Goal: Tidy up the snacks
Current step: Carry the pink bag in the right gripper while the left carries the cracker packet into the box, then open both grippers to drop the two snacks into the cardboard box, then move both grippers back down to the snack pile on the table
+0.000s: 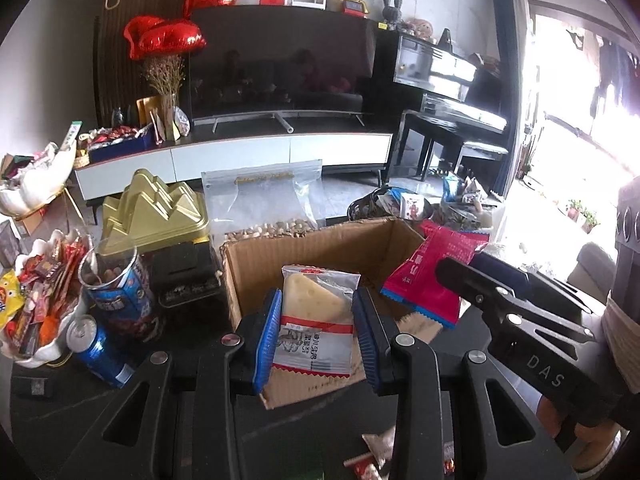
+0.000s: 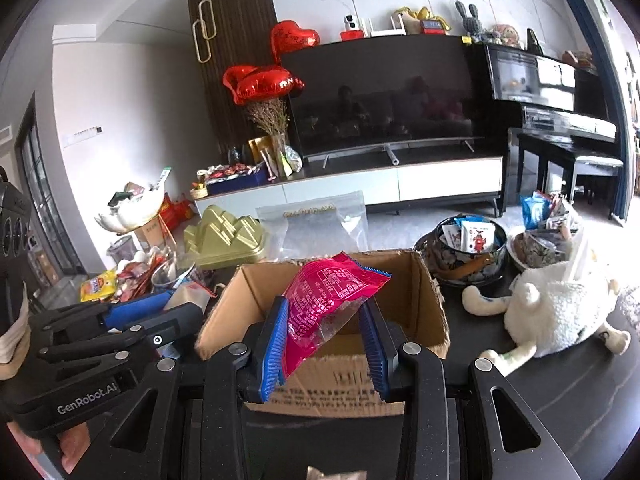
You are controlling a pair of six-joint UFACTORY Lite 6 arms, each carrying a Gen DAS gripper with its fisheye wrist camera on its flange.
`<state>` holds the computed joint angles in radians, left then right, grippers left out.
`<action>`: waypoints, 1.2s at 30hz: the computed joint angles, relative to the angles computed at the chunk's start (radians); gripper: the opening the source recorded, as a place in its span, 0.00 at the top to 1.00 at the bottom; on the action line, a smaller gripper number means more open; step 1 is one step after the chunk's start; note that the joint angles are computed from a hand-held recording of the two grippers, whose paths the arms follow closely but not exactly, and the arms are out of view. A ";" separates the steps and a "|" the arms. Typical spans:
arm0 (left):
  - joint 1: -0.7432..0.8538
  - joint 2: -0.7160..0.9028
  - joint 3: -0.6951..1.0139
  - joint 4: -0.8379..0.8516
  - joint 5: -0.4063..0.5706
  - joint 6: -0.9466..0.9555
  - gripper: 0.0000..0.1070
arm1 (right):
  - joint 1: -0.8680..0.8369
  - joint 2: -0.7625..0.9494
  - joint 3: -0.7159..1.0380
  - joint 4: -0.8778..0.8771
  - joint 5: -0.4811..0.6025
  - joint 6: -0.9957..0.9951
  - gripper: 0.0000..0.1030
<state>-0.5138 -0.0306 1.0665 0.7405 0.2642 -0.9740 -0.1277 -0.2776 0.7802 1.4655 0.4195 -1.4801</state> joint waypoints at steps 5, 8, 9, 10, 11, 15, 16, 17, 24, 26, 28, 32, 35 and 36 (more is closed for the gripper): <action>0.032 0.099 0.074 0.080 -0.034 -0.078 0.63 | 0.016 0.140 0.090 0.067 -0.010 -0.066 0.63; 0.023 0.115 0.081 0.249 0.004 -0.253 0.40 | 0.025 0.182 0.115 0.080 -0.029 -0.074 0.52; 0.019 0.107 0.071 0.290 0.011 -0.293 0.40 | 0.030 0.180 0.110 0.088 -0.047 -0.080 0.52; 0.014 0.097 0.060 0.324 0.023 -0.324 0.39 | 0.032 0.172 0.099 0.098 -0.062 -0.094 0.52; 0.005 0.079 0.040 0.352 0.044 -0.357 0.39 | 0.033 0.158 0.083 0.109 -0.071 -0.113 0.52; -0.028 0.001 -0.022 0.313 0.085 -0.345 0.35 | 0.015 0.077 0.021 0.065 -0.058 -0.085 0.47; -0.041 -0.030 -0.047 0.306 0.093 -0.347 0.35 | 0.011 0.055 0.006 0.047 -0.052 -0.071 0.47; -0.057 -0.058 -0.065 0.296 0.111 -0.348 0.34 | 0.005 0.031 -0.009 0.028 -0.039 -0.055 0.47; -0.196 -0.254 -0.193 0.300 0.261 -0.408 0.34 | -0.055 -0.199 -0.144 -0.155 0.070 0.112 0.47; -0.247 -0.313 -0.233 0.301 0.316 -0.431 0.34 | -0.057 -0.266 -0.178 -0.224 0.088 0.179 0.47; -0.301 -0.367 -0.275 0.318 0.370 -0.462 0.34 | -0.070 -0.332 -0.218 -0.270 0.125 0.222 0.47; -0.421 -0.474 -0.364 0.331 0.498 -0.521 0.34 | -0.083 -0.440 -0.286 -0.360 0.189 0.303 0.47; -0.503 -0.534 -0.433 0.349 0.584 -0.595 0.34 | -0.069 -0.517 -0.341 -0.406 0.195 0.353 0.47; -0.516 -0.553 -0.453 0.344 0.594 -0.607 0.34 | -0.059 -0.552 -0.368 -0.428 0.197 0.372 0.47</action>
<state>-1.0302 -0.5833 0.6132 1.0849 0.8583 -1.5806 -0.1868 -0.8297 0.4125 1.0378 0.6163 -1.1080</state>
